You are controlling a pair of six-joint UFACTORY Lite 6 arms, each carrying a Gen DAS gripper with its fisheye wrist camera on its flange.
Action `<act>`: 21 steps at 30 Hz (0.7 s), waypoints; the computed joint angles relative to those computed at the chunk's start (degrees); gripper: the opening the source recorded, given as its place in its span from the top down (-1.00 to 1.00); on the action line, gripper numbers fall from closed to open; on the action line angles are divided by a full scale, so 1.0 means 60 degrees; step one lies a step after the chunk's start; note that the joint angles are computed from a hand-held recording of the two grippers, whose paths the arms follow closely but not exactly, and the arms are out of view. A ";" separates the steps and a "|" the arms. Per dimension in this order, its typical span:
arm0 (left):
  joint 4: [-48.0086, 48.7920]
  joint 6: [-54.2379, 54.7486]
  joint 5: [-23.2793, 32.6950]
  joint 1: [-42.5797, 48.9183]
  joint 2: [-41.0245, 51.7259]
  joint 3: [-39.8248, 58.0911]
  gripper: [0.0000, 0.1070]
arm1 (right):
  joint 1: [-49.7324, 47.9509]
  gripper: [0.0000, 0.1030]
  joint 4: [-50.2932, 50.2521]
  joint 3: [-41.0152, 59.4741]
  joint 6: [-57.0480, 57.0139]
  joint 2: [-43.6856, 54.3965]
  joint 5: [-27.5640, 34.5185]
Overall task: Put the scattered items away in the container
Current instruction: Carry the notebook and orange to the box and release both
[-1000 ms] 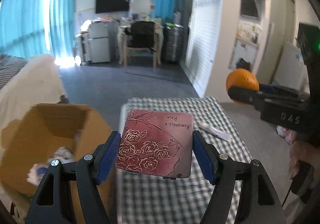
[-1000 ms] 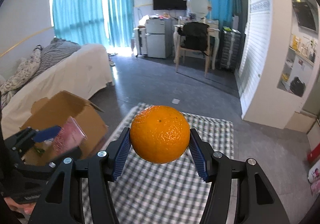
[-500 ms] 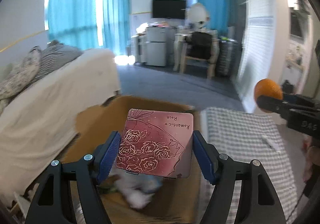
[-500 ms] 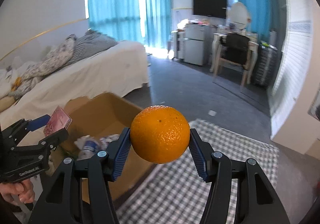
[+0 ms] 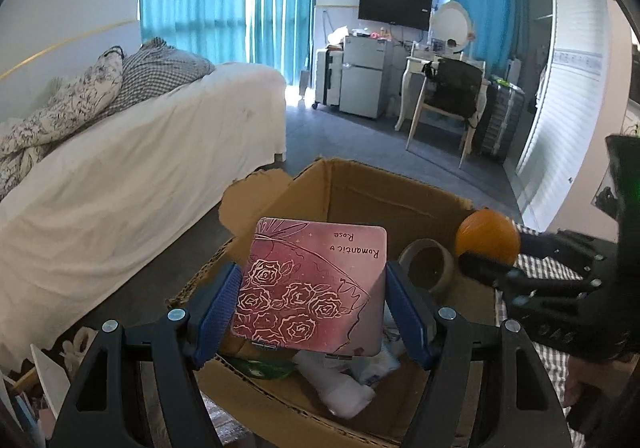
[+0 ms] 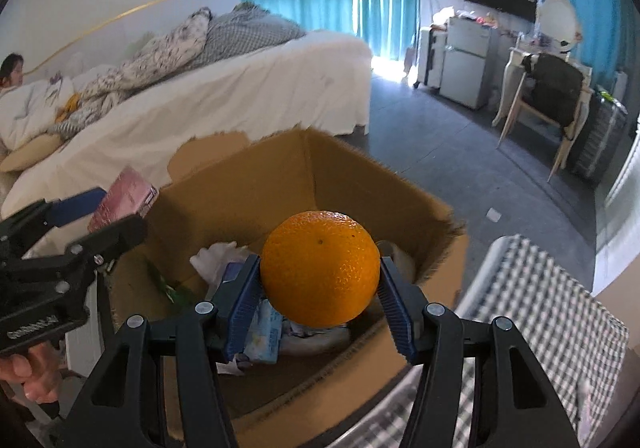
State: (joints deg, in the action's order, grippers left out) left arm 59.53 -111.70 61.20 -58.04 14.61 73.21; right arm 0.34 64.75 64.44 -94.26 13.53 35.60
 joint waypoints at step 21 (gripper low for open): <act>-0.0027 -0.0169 -0.1004 0.0260 0.1004 0.0468 -0.38 | -0.1000 -0.69 0.0361 0.0458 -0.0129 0.0441 -0.0276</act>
State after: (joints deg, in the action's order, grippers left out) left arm 59.37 -112.72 55.18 -56.48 20.63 76.02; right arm -5.66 66.91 67.18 -95.04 16.17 33.94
